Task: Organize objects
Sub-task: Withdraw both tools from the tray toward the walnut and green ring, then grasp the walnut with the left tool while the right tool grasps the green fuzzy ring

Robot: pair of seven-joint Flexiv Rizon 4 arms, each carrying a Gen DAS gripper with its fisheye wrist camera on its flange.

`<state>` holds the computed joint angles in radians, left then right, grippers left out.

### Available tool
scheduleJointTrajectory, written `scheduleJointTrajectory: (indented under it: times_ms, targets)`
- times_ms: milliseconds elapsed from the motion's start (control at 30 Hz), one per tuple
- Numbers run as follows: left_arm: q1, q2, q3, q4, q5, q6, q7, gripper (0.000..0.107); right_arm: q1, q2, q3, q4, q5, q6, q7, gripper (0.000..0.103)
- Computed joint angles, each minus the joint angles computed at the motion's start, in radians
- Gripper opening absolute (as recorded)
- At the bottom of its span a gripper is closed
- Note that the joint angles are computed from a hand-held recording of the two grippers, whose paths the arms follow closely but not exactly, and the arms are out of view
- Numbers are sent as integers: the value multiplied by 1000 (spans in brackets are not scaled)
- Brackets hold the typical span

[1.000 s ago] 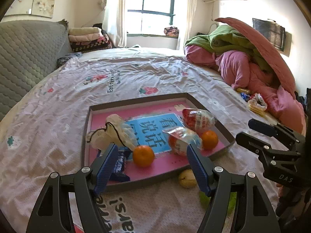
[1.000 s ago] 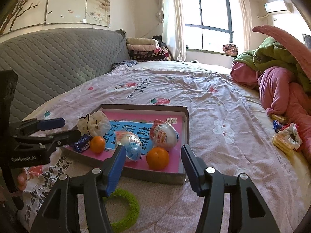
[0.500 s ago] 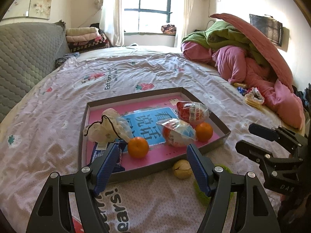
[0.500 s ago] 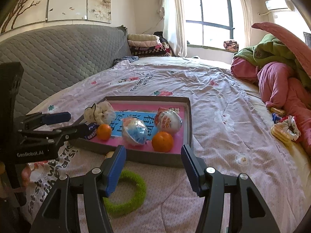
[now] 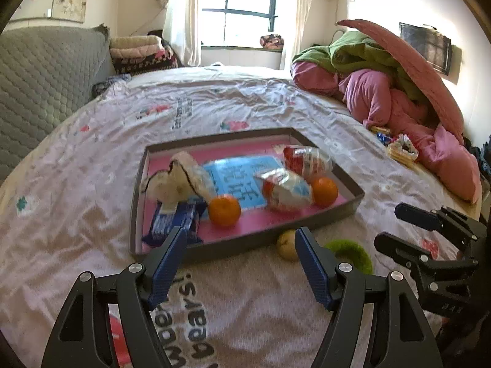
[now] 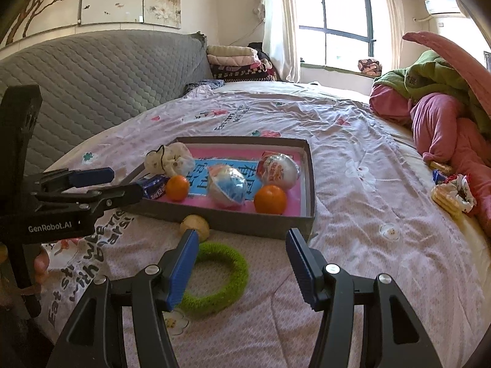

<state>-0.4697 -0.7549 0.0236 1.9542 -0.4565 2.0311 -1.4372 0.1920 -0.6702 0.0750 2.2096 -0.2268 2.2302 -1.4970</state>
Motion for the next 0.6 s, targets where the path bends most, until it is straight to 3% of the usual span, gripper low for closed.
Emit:
scheduleJointTrajectory:
  times_ms: [600]
  targets:
    - [-34, -24, 21, 17, 1, -63, -25, 74, -7, 9, 14, 43, -9, -50, 8, 59]
